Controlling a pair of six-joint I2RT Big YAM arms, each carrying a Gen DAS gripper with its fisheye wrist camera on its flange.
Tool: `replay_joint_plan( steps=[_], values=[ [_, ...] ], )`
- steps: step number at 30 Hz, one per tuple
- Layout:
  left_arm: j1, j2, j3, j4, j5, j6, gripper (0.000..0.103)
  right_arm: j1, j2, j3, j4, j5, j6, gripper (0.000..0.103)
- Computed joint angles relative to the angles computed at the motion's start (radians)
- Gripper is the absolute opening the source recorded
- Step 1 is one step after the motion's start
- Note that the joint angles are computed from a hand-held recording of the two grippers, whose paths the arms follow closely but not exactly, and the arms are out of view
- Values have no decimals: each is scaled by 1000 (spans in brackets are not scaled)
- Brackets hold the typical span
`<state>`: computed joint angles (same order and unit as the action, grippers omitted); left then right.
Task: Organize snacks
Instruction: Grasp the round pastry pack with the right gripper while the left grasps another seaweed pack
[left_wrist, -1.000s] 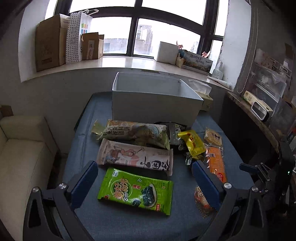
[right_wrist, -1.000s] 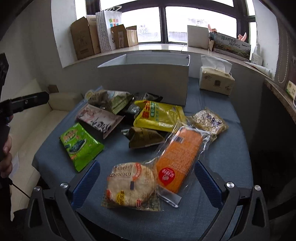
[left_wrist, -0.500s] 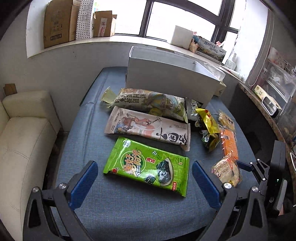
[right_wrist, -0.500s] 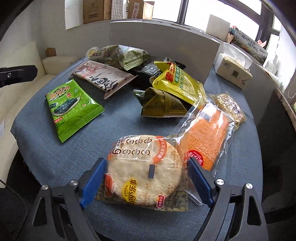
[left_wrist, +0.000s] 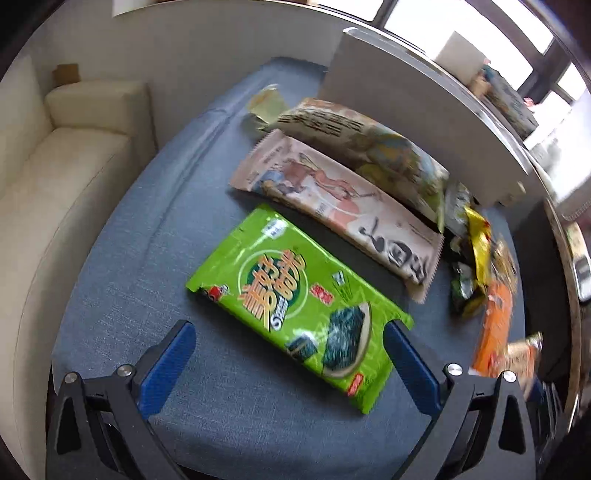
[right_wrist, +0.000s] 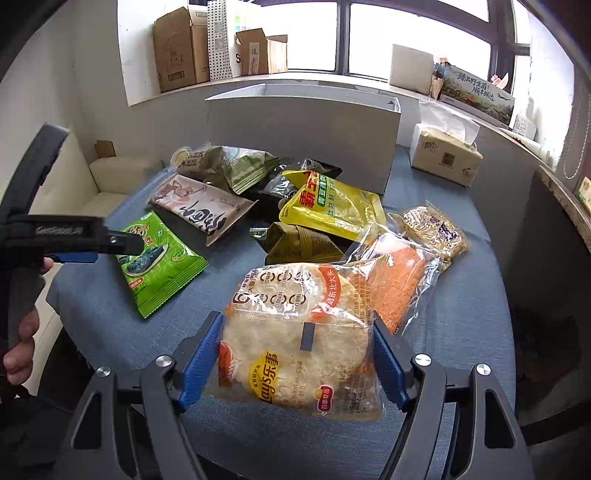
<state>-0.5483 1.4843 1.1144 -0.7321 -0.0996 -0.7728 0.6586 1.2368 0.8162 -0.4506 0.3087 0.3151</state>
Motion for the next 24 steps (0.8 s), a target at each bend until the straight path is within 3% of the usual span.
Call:
replay_joint_plan(
  steps=[4, 6, 9, 11, 14, 18, 22, 24],
  values=[
    [-26, 88, 111, -98, -100, -141, 103, -5, -12, -5, 5, 2, -11, 79],
    [-40, 137, 167, -159, -152, -179, 103, -12, -28, -15, 12, -6, -6, 79],
    [-46, 212, 239, -264, -142, -222, 103, -16, -45, -28, 20, -6, 0, 79],
    [-65, 239, 263, -299, -195, -220, 103, -20, -57, -36, 27, -8, 4, 79],
    [-78, 232, 248, -272, -209, -200, 101, -26, -68, -45, 33, -13, 7, 79],
    [-74, 176, 188, -211, -180, -108, 84, -30, -88, -55, 36, -11, 10, 80],
    [-67, 79, 73, -107, -144, -17, 80, -41, -108, -63, 45, -34, 17, 79],
    [-72, 32, 28, -77, -172, 37, 80, -48, -115, -64, 51, -47, 18, 80]
  ],
)
